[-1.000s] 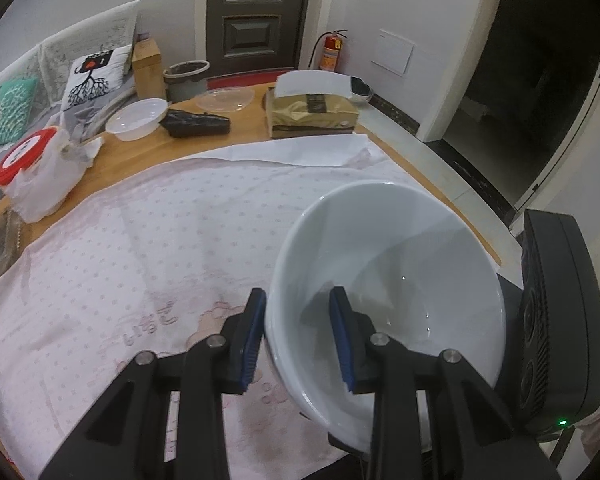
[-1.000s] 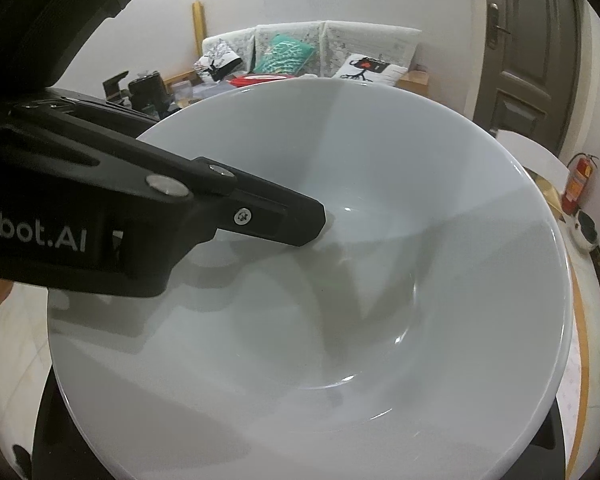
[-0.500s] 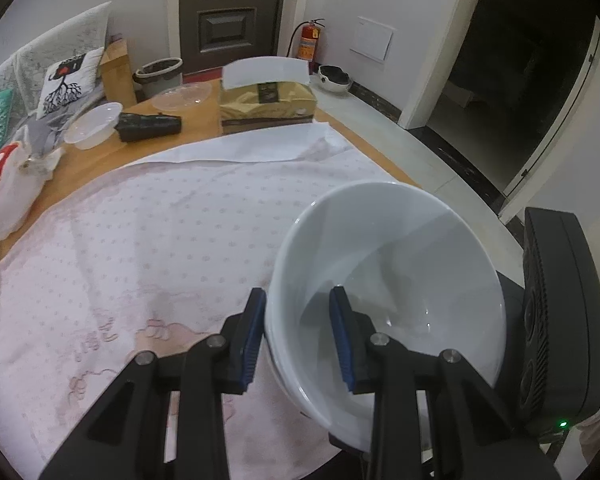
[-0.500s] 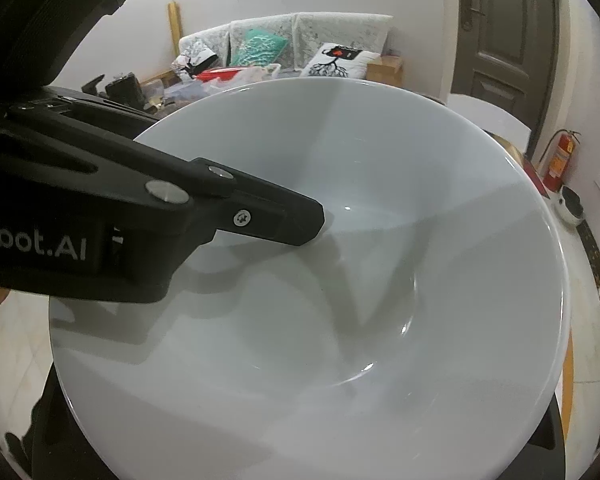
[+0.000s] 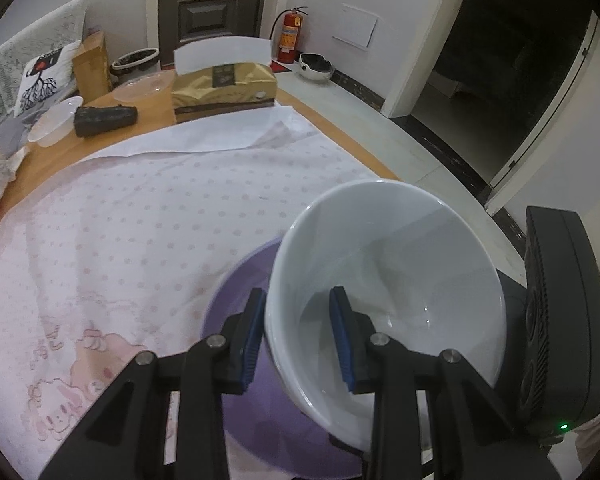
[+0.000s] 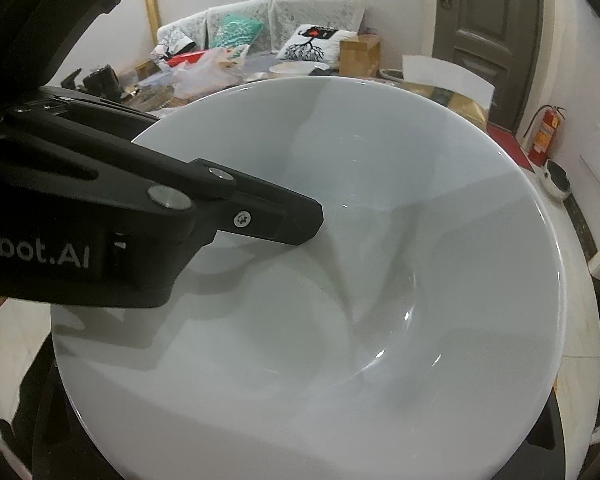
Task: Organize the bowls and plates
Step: 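Carry the bowl stack with both grippers onto the purple plate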
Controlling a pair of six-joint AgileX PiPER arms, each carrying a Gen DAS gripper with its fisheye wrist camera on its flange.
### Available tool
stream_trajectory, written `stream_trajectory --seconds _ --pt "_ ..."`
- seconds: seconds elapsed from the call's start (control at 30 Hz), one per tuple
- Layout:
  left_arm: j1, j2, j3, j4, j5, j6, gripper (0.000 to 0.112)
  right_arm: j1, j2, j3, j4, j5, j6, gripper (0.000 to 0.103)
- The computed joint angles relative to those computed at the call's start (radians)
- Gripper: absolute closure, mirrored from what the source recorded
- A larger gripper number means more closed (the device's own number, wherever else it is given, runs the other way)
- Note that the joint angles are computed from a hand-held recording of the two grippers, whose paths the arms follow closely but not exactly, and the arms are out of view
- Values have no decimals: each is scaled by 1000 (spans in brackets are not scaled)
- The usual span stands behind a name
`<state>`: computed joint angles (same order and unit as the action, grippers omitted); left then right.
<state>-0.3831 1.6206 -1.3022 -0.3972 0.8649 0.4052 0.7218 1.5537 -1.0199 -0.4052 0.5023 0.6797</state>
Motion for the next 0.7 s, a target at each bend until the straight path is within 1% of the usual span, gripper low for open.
stream_trajectory --seconds 0.27,0.33,0.7 --pt "-28 36 4 -3 -15 -12 84 -36 -7 43 57 -15 -58 2" --pt "-21 43 3 -19 -12 -6 84 -37 -6 47 51 -17 -58 2" --pt "-8 53 -1 -18 2 14 83 -36 14 23 91 -1 -97 2"
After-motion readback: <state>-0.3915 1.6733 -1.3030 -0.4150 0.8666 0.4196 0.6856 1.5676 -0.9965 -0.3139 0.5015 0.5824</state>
